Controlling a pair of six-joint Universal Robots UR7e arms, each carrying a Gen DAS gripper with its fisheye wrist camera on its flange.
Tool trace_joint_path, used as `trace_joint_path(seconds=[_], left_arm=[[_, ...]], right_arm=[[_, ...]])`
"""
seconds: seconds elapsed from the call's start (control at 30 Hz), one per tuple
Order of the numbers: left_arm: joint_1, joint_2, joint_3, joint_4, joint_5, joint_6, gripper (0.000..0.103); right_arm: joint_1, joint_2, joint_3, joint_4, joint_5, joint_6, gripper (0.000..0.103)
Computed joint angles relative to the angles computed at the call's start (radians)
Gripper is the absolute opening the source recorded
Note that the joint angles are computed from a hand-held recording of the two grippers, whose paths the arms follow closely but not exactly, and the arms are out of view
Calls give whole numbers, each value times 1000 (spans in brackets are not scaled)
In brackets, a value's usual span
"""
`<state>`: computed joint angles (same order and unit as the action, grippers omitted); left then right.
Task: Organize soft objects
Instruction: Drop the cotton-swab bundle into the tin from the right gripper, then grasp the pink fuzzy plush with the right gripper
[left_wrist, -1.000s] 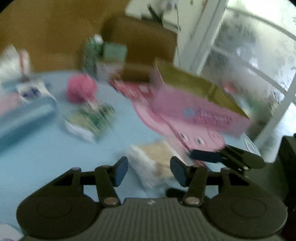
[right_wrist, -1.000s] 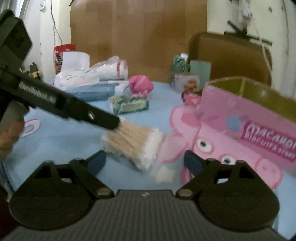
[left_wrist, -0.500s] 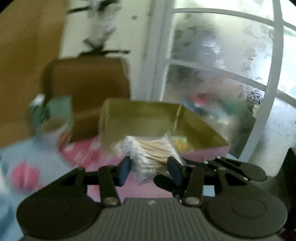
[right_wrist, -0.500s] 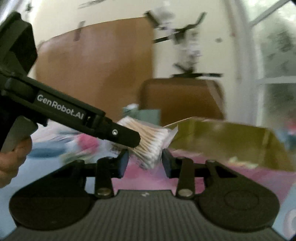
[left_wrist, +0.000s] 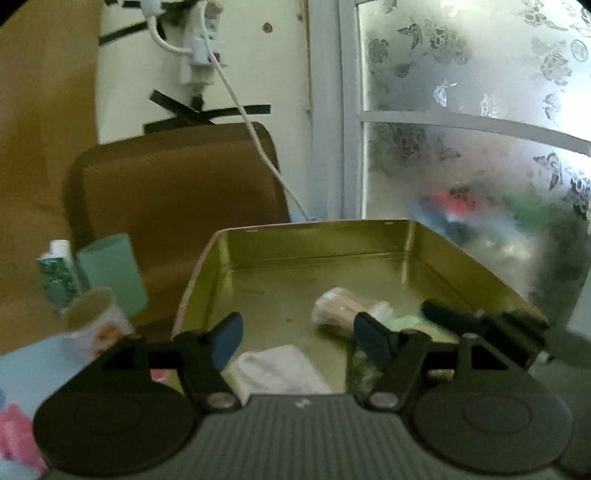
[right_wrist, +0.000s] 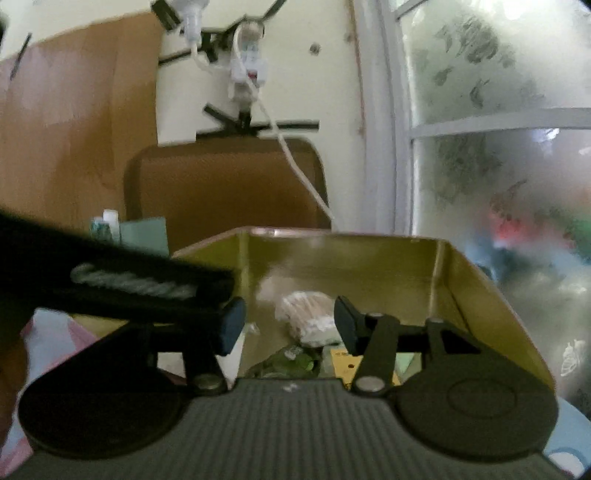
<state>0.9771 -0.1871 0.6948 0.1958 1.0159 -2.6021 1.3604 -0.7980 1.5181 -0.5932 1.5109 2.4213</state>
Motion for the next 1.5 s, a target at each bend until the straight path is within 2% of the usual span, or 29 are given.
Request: trace_joint_path(seconds=[0.17, 0.33, 0.43, 0.6, 0.63, 0.73, 0.8, 0.9, 0.97, 1.0, 1.03, 1.07, 1.1, 1.13, 1.17, 1.23, 1.37, 1.5], left_arm=[[3, -166, 288, -146, 43, -11, 68], [13, -343, 591, -304, 71, -30, 70], [28, -442, 751, -400, 48, -38, 70], [71, -555, 897, -444, -68, -132, 67], [80, -571, 917, -454, -84, -148, 67], [108, -609, 963, -498, -131, -197, 66], [138, -640, 979, -501, -61, -276, 64], [156, -650, 984, -515, -34, -313, 64], [168, -652, 976, -498, -7, -339, 64], [169, -654, 979, -501, -2, -350, 64], [172, -658, 984, -508, 4, -358, 64], [175, -663, 991, -516, 9, -363, 64], [177, -666, 993, -520, 12, -369, 64], [179, -666, 993, -521, 14, -372, 64], [181, -668, 995, -522, 17, -374, 64], [183, -671, 999, -530, 25, -372, 64], [185, -675, 1005, -534, 38, -368, 64], [183, -669, 990, -485, 69, -358, 64]], right_arm=[[-14, -36, 82, -42, -55, 55, 57], [-10, -49, 138, -77, -118, 62, 56], [6, -33, 120, -16, -145, 38, 56], [49, 27, 28, 172, -171, -20, 48], [59, 42, 0, 230, -175, -30, 45], [101, 102, -93, 361, -186, -77, 45], [133, 159, -186, 453, -174, -112, 45], [183, 286, -407, 640, -105, -110, 46], [208, 379, -574, 772, -62, -87, 53], [216, 434, -677, 863, -42, -78, 53], [224, 484, -771, 945, -27, -70, 52], [227, 523, -837, 1001, -14, -63, 44], [230, 551, -886, 1034, -3, -53, 35], [230, 555, -892, 1036, -4, -43, 35], [227, 536, -857, 1007, -17, -28, 34], [219, 441, -685, 870, -60, -13, 34], [186, 235, -328, 607, -139, -92, 34], [118, 91, -93, 522, -173, -155, 35]])
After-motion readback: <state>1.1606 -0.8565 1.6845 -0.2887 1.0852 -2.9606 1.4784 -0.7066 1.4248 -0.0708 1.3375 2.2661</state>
